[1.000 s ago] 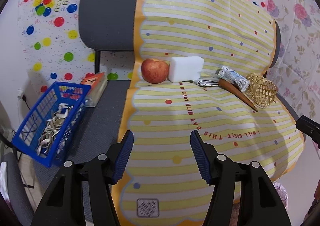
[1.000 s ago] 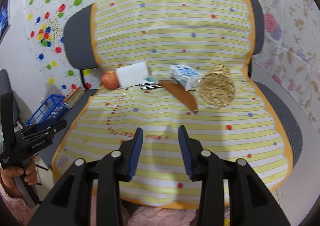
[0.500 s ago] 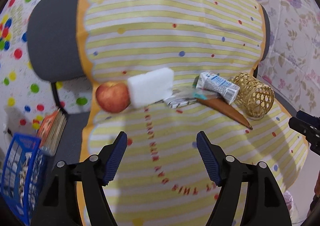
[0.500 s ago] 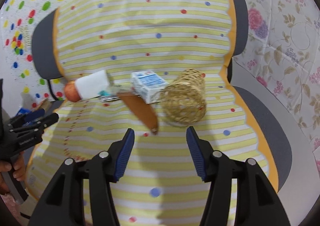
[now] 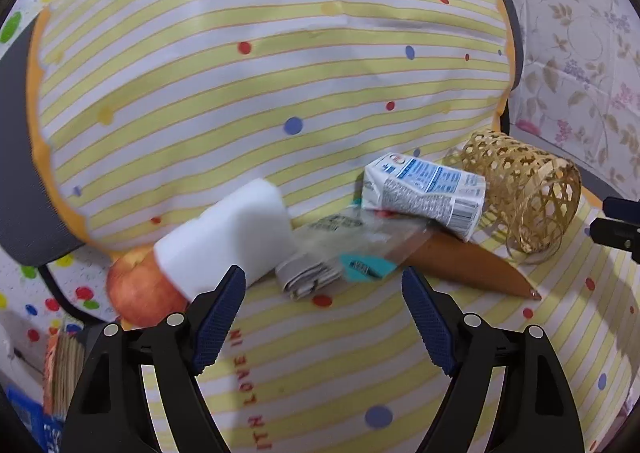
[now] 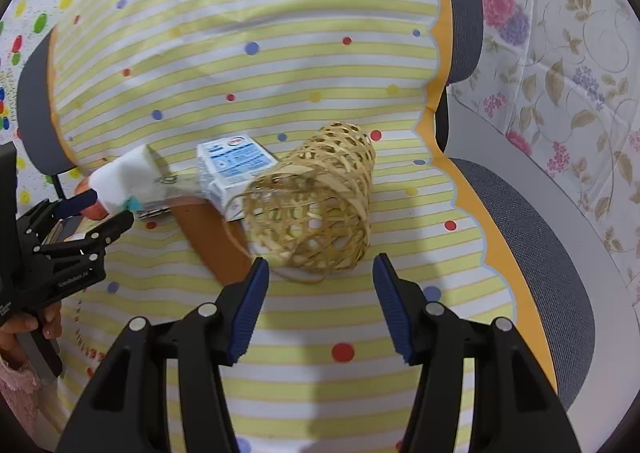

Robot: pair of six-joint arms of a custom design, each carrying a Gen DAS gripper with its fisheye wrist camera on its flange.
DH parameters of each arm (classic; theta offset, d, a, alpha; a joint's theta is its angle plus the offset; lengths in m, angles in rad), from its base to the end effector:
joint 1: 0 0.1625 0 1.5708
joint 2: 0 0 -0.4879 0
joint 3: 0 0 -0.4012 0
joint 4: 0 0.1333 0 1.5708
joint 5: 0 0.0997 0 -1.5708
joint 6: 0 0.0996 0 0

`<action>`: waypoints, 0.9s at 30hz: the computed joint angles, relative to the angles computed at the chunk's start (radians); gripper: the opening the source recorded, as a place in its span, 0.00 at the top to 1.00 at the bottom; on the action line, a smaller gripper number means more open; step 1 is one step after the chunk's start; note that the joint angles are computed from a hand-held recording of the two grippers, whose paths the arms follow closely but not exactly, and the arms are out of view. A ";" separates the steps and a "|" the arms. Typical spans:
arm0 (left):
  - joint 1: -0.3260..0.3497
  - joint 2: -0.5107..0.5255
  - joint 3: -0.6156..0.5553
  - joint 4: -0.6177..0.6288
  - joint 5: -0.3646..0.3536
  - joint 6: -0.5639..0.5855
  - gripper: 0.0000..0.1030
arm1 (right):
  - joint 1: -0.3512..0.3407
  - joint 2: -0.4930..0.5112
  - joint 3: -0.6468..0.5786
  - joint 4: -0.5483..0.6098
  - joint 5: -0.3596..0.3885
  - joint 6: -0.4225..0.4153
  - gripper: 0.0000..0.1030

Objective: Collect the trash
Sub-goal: 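Grasp the wicker ball with the right gripper and lift it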

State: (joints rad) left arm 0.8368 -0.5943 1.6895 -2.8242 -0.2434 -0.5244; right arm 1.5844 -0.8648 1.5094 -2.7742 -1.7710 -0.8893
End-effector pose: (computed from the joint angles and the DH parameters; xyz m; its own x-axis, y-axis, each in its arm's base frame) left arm -0.2916 -0.6665 0.0710 -0.5748 -0.3257 -0.7507 0.4317 0.6587 -0.6162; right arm 0.1240 -0.7719 0.2628 -0.6093 -0.6004 0.5180 -0.7694 0.6056 -0.2030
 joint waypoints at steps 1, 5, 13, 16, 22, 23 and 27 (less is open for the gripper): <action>0.007 0.006 -0.011 -0.052 -0.021 0.053 0.22 | 0.001 0.008 -0.012 0.006 -0.003 0.002 0.48; 0.030 0.029 -0.053 -0.126 -0.075 0.193 0.26 | 0.006 0.048 -0.067 0.021 -0.035 0.010 0.48; 0.047 0.025 -0.059 0.008 -0.100 0.211 0.35 | 0.001 0.057 -0.085 0.047 -0.034 0.029 0.48; 0.052 0.023 -0.067 0.102 -0.083 0.167 0.47 | 0.003 0.059 -0.079 0.041 -0.041 0.017 0.48; 0.060 0.050 -0.115 0.072 -0.100 0.243 0.94 | 0.012 0.085 -0.098 0.000 -0.061 0.003 0.64; 0.060 0.049 -0.116 0.056 -0.110 0.249 0.99 | 0.013 0.093 -0.102 -0.020 -0.068 -0.009 0.73; 0.050 0.032 -0.097 -0.013 -0.160 0.214 1.00 | 0.012 0.111 -0.126 -0.025 -0.084 -0.023 0.76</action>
State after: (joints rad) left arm 0.8872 -0.5618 1.5926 -2.8374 -0.4032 -0.3105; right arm 1.5969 -0.7541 1.3833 -2.7991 -1.8547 -0.9118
